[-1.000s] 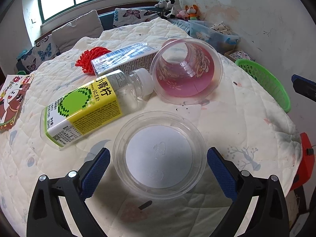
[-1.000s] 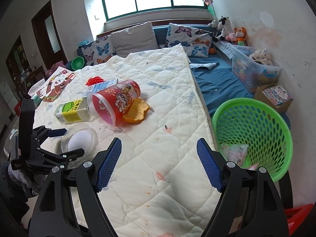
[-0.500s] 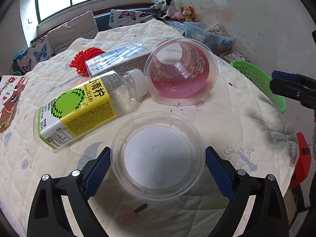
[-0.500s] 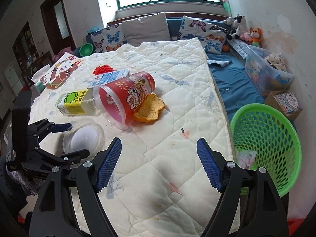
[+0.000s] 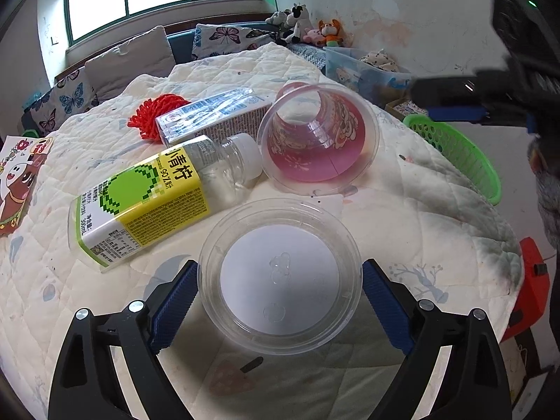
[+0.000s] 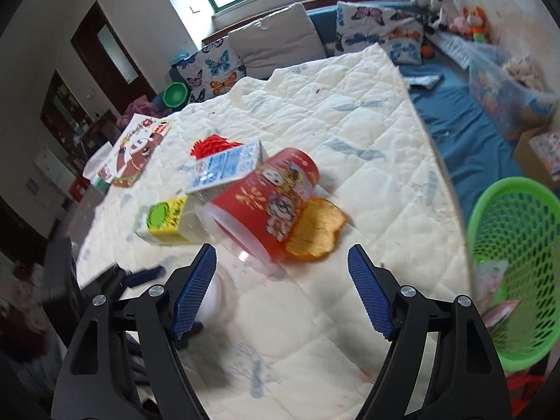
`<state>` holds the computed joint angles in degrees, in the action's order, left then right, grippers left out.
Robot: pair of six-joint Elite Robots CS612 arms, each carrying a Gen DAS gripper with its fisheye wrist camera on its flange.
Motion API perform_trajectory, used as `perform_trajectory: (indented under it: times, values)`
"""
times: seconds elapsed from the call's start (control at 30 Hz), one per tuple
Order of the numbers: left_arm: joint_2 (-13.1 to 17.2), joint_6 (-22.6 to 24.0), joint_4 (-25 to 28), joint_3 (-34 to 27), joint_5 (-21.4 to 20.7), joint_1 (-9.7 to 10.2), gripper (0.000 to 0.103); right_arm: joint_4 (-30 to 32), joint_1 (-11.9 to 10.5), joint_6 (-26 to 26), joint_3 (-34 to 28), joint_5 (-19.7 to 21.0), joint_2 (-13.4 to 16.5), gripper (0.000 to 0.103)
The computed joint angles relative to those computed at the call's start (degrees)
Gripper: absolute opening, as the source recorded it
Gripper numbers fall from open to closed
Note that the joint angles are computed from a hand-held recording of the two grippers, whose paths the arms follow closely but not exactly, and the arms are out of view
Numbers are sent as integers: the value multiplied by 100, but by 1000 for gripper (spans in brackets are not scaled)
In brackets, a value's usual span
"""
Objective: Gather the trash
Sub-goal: 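Grasp the red cartoon paper cup with the right gripper while the left holds the lid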
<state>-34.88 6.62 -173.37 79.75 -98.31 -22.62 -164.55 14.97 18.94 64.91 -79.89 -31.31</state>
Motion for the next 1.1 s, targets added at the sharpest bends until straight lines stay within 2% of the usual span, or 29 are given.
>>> perform_trajectory:
  times: [0.23, 0.43, 0.6, 0.67, 0.93, 1.1]
  values:
    - [-79, -35, -211, 116, -112, 55, 89, 827, -105, 792, -882, 827, 370, 74]
    - [-125, -71, -316, 189, -170, 121, 89, 1455, -122, 1297, -1473, 945, 673, 73]
    - [-135, -109, -353, 208, -209, 174, 89, 1769, -182, 1695, -1794, 1318, 882, 74]
    - [-135, -132, -354, 208, -218, 191, 89, 1899, -187, 1761, -1910, 1322, 947, 74]
    - [-145, -192, -395, 235, -224, 221, 89, 1885, -244, 2090, -2085, 1651, 1117, 76]
    - [-146, -246, -377, 226, -207, 227, 89, 1636, -267, 2297, -2015, 1785, 1134, 75]
